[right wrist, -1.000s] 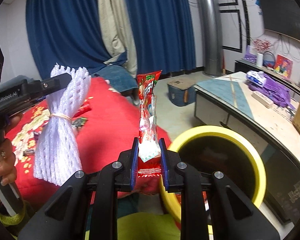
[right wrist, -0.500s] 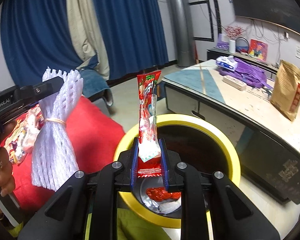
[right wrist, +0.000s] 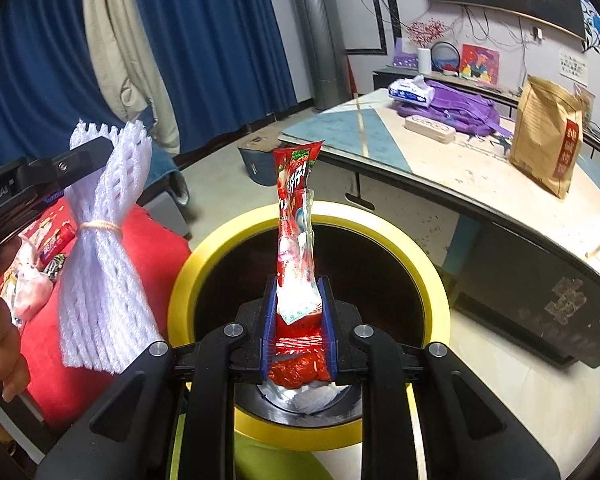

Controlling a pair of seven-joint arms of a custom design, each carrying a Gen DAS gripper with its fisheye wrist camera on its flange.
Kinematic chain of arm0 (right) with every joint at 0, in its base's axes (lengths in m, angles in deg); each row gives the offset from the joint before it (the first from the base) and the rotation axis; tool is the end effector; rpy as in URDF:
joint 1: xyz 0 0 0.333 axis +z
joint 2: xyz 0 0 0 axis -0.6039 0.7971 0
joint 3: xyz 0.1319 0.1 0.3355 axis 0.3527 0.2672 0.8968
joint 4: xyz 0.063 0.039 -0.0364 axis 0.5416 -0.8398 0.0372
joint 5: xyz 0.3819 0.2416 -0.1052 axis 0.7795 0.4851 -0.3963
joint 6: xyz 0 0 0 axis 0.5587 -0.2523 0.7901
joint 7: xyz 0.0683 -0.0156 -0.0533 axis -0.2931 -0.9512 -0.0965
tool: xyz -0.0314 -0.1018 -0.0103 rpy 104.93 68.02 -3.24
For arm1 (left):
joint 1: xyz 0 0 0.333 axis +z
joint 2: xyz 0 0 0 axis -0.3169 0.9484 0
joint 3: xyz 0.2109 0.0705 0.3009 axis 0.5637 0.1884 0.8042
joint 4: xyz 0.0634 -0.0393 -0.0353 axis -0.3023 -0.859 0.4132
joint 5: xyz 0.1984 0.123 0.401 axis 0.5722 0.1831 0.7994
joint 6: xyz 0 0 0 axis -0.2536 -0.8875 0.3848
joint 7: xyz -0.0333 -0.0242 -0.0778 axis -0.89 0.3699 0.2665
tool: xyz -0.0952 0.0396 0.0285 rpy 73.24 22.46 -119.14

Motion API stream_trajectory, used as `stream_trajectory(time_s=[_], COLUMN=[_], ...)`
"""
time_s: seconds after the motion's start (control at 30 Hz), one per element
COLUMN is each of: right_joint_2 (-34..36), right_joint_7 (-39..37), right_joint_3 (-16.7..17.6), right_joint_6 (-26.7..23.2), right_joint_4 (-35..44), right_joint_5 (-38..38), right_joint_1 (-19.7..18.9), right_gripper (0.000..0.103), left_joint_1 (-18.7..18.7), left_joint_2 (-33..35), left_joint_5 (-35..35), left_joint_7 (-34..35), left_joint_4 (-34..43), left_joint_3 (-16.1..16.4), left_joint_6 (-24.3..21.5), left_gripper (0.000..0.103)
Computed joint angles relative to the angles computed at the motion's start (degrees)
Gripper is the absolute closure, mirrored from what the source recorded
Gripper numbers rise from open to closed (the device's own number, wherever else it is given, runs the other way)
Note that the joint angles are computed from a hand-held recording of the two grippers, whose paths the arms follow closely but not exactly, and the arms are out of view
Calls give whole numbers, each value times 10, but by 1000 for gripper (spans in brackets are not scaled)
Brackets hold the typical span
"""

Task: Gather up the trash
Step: 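Carry both items over the yellow bin and open both tools to drop them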

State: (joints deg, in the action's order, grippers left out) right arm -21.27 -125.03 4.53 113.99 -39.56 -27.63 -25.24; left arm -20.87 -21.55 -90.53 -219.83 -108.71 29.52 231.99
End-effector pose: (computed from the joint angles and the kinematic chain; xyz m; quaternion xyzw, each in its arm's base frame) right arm 0.5859 0.1750 0.3748 -0.4900 0.7672 -0.2836 0.3014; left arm 0.6933 -0.1626 0.4137 -0.4041 0.7645 -0.4865 0.1245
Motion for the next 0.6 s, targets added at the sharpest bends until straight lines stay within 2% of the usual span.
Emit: stream_trajectory(time_s=[0.27,0.6], right_joint_2=[7,18], right_joint_7=[-40,-76], right_joint_3=[-2,-11], right_joint_6=[2,7], right_joint_4=[2,3], right_joint_5=[48,95], right_joint_1=[0,4], right_gripper=[83,80], left_joint_1=[-8,7], left_joint_2=[26,50], left_joint_5=[30,107], left_joint_7=[-18,-97], left_joint_4=[20,38], left_joint_3=[-10,-20], left_joint_6=[20,5], left_gripper=[91,90])
